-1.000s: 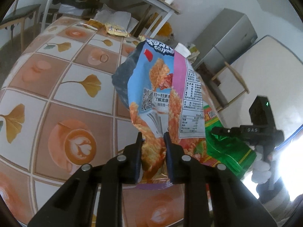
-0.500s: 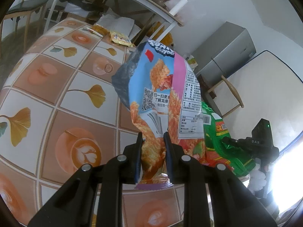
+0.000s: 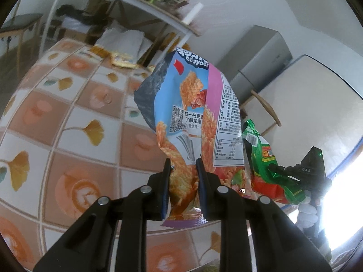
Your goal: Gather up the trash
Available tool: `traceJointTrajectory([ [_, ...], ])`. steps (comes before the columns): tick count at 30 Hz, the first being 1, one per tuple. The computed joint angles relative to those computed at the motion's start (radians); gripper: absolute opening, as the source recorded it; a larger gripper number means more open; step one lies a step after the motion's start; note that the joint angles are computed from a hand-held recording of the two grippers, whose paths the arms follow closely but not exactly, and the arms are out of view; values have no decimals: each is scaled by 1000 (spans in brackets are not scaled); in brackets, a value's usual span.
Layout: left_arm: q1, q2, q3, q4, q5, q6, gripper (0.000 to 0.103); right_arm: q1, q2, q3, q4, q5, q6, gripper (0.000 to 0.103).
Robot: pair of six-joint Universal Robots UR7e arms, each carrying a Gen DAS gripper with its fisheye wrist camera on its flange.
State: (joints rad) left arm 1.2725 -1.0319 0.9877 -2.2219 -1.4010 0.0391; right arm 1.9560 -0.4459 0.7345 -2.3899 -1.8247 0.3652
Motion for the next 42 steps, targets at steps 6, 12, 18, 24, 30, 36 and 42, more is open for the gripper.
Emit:
traceJointTrajectory([
  [6, -38, 62, -88, 75, -69, 80, 20, 8, -194, 329, -301, -91, 44, 9],
  [12, -87, 147, -184, 156, -161, 153, 20, 37, -442, 702, -650, -387, 129, 9],
  [18, -143, 218, -233, 245, -219, 210, 20, 55, -642, 1036, -940, -657, 260, 9],
  [24, -181, 278, -270, 312, -236, 222, 20, 9, -747, 1240, -1011, -726, 422, 9],
  [30, -219, 325, -261, 330, -226, 240, 20, -113, -774, 1348, -1008, -613, 554, 9],
  [36, -239, 380, -298, 363, -203, 256, 20, -266, -748, 1336, -970, -502, 567, 10],
  [42, -247, 457, -390, 411, -164, 275, 20, -381, -682, 1209, -841, -523, 535, 10],
])
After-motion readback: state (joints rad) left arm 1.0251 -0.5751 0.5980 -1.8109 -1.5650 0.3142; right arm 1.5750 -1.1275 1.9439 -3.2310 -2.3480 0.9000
